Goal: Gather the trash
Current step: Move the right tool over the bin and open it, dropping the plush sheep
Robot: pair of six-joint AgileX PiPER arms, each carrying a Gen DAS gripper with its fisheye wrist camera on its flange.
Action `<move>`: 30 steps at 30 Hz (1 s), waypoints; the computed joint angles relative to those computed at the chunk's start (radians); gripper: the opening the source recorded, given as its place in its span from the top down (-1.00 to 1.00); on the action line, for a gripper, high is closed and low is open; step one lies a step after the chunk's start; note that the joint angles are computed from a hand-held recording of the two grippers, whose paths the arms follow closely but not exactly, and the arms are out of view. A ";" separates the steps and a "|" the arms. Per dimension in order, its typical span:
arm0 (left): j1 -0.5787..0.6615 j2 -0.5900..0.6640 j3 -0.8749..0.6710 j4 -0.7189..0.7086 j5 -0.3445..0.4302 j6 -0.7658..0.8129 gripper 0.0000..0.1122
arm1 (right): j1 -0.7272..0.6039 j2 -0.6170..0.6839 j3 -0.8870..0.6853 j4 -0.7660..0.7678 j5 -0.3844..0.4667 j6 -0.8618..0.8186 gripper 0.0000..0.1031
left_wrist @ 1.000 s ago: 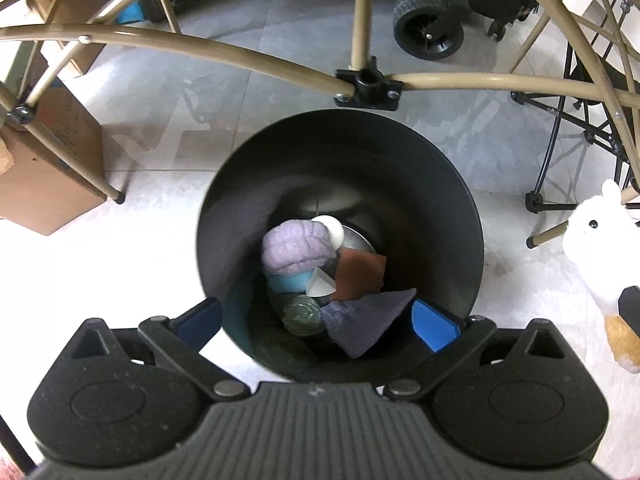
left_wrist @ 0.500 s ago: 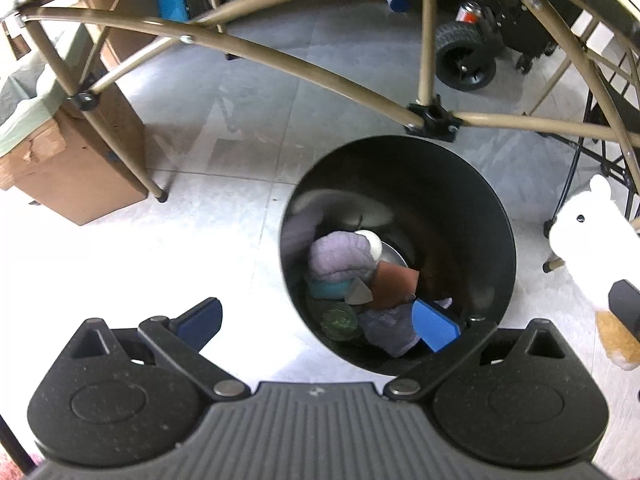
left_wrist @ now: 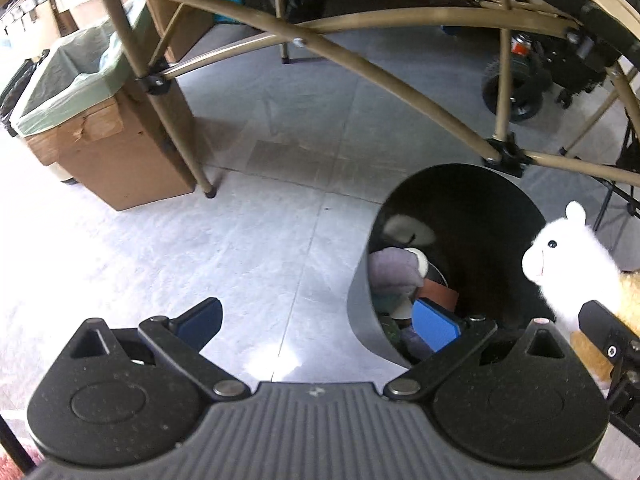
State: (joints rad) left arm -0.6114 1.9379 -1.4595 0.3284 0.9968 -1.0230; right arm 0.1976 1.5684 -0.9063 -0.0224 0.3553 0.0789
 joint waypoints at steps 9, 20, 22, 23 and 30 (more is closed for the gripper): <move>0.052 -0.011 0.046 -0.001 -0.015 -0.005 -0.83 | 0.042 0.092 -0.066 -0.026 0.054 0.052 -0.82; 0.073 -0.003 0.060 0.002 -0.010 -0.008 -0.83 | 0.059 0.160 -0.098 -0.059 0.083 0.102 -0.82; 0.072 0.002 0.057 0.002 -0.007 -0.008 -0.83 | 0.061 0.180 -0.108 -0.064 0.086 0.112 -0.82; 0.072 0.004 0.056 0.003 -0.007 -0.008 -0.83 | 0.063 0.187 -0.111 -0.067 0.090 0.120 -0.82; 0.075 0.023 0.043 0.001 0.002 0.000 -0.83 | 0.068 0.244 -0.158 -0.024 0.122 0.101 -0.82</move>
State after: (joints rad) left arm -0.5361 1.9605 -1.4163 0.3290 0.9985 -1.0227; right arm 0.2653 1.8126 -1.0642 -0.0468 0.4772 0.1796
